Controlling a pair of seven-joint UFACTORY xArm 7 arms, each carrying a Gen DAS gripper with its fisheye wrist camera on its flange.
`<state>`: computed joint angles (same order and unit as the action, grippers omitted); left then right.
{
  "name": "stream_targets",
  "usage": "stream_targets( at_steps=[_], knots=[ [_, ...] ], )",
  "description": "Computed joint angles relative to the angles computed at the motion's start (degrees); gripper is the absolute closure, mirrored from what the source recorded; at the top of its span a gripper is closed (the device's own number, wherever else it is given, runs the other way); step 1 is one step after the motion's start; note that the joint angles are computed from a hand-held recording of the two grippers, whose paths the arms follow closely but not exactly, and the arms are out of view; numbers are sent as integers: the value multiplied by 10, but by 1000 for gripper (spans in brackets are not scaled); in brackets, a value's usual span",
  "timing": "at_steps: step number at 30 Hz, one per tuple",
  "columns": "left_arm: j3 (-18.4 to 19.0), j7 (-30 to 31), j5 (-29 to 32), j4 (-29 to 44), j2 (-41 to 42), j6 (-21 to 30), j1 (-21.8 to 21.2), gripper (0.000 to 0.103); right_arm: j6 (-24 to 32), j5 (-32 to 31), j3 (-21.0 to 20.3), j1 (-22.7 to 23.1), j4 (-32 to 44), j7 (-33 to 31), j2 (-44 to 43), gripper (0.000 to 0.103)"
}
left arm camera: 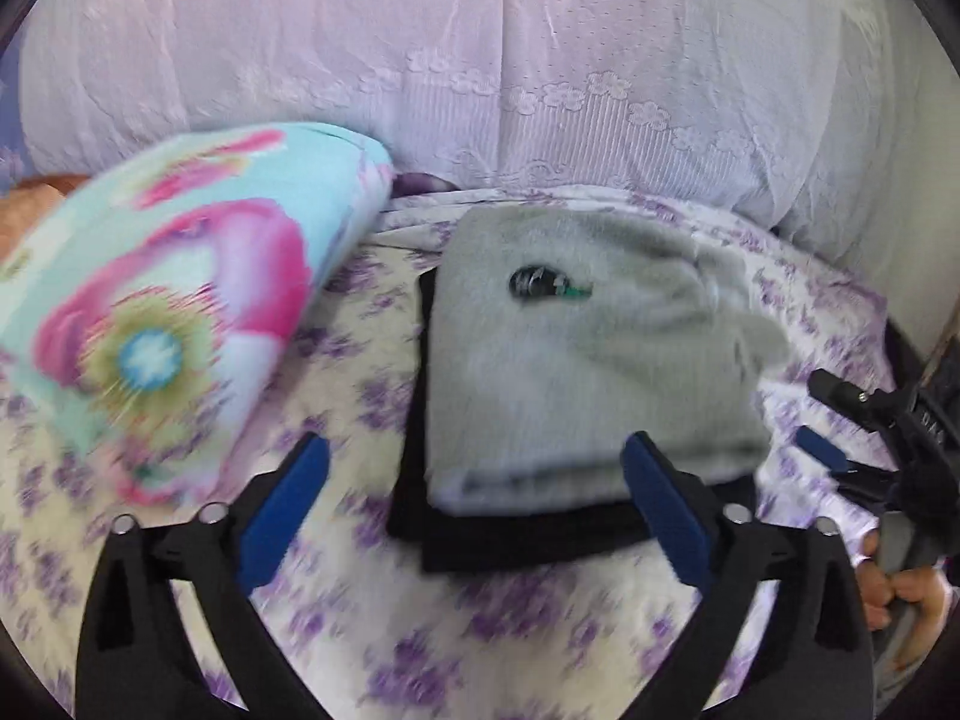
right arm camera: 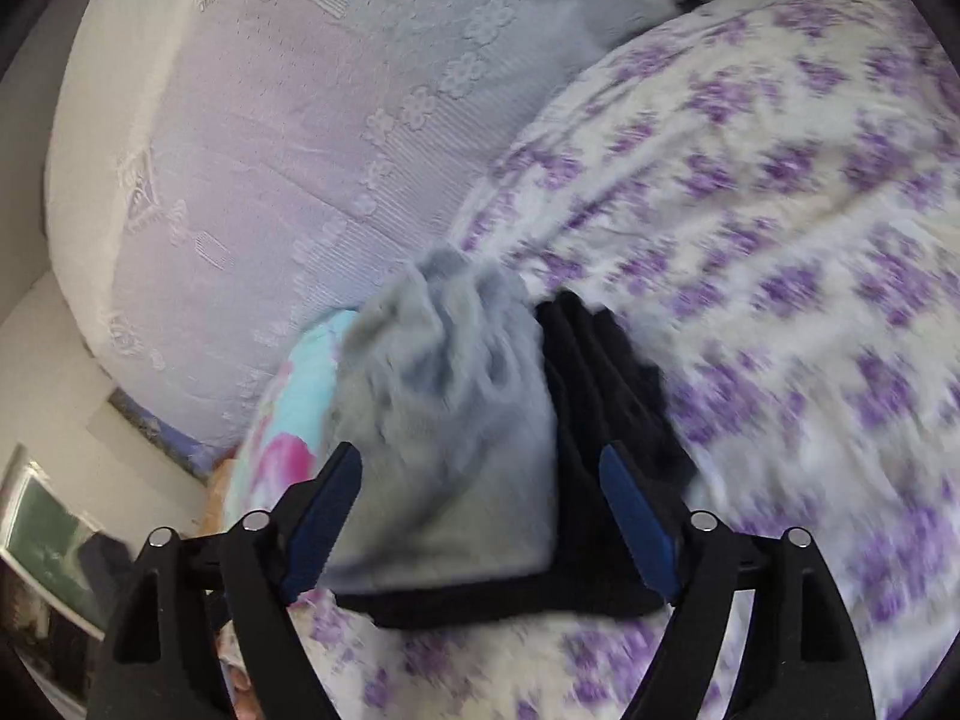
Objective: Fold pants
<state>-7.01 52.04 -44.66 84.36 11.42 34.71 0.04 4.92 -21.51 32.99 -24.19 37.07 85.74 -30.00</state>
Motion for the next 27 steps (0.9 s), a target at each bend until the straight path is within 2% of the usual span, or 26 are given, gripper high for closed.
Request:
stream_targets(
  at_steps=[2, 5, 7, 9, 11, 14, 16, 18, 20, 24, 27],
  knots=[
    [4, 43, -6, -101, -55, -63, -2, 5, 103, 1, 75, -7, -27, 66, -89, 15],
    [26, 114, -37, -253, -129, -137, -11, 5, 223, -8, 159, 39, -46, 137, -167, 12],
    [49, 140, -67, -309, -161, -141, -17, 5, 307, -17, 206, 76, -29, 138, -163, 10],
    [72, 132, -64, -321, -183, -116, -23, 5, 367, -33, 218, 95, 4, 118, -147, 10],
    [90, 145, -92, -318, -203, -111, -34, 5, 434, -64, 226, 96, 45, 101, -155, 6],
    [117, 180, -164, -309, -239, -123, -59, 5, 525, -120, 241, 76, 106, 81, -169, 4],
    [120, 151, -155, -280, -244, -107, -65, 5, 566, -142, 245, 51, 145, 69, -169, 4],
    [120, 115, -140, -242, -237, -89, -69, 5, 582, -159, 238, 24, 175, 63, -169, 4],
    [111, 94, -146, -218, -226, -114, -79, 5, 580, -168, 224, 3, 194, 56, -158, 4],
    [102, 115, -175, -203, -203, -158, -99, 5, 539, -197, 214, -11, 195, 51, -124, 4],
    [99, 153, -201, -206, -186, -148, -104, 5, 489, -235, 218, -6, 170, 72, -102, 4]
  ],
)
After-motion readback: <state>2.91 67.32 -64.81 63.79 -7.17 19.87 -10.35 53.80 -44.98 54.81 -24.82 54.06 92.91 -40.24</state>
